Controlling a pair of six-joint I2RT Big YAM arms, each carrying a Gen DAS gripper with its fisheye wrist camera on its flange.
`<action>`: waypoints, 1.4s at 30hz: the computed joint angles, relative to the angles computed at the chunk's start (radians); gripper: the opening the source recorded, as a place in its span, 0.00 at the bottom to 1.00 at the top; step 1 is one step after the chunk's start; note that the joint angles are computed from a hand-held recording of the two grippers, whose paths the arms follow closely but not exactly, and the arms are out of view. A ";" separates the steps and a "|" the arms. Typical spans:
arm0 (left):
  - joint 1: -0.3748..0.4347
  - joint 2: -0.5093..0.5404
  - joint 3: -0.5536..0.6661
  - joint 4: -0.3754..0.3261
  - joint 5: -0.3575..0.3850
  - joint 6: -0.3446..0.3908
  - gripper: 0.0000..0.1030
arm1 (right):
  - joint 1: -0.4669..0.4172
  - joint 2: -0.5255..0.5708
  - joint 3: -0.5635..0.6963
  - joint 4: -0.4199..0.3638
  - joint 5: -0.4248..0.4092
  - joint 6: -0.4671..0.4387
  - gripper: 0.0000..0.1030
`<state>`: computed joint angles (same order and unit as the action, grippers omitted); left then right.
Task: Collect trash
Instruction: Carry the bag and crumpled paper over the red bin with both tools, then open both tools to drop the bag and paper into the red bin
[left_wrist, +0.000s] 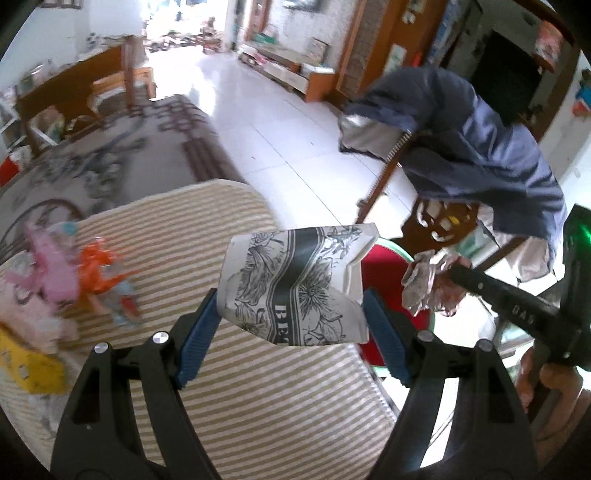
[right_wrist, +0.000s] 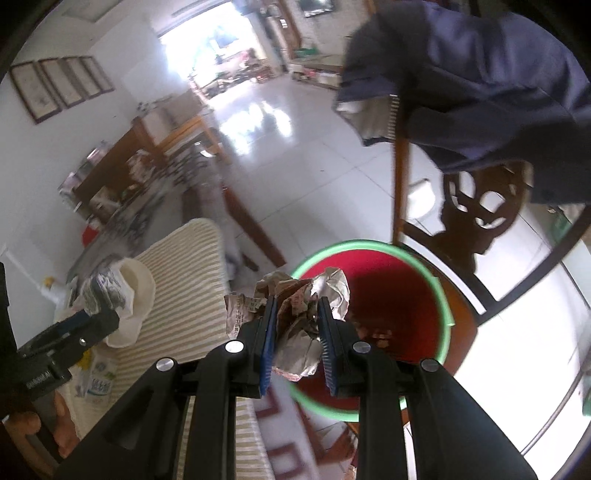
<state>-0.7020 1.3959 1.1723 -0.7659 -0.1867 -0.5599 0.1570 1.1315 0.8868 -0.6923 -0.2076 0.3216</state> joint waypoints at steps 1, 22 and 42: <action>-0.006 0.025 0.018 0.001 0.016 0.006 0.73 | -0.014 0.000 -0.003 -0.001 -0.004 -0.004 0.21; -0.018 0.064 0.043 -0.011 0.035 0.037 0.87 | -0.046 0.001 -0.007 0.011 0.014 0.039 0.58; 0.176 -0.470 -0.334 -0.122 -0.163 -0.028 0.87 | 0.430 0.095 0.103 0.011 0.135 0.134 0.67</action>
<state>-0.5260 0.9255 0.8385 -0.8884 -0.3495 -0.5879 0.5871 1.2267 0.9894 -0.6815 -0.0722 0.4552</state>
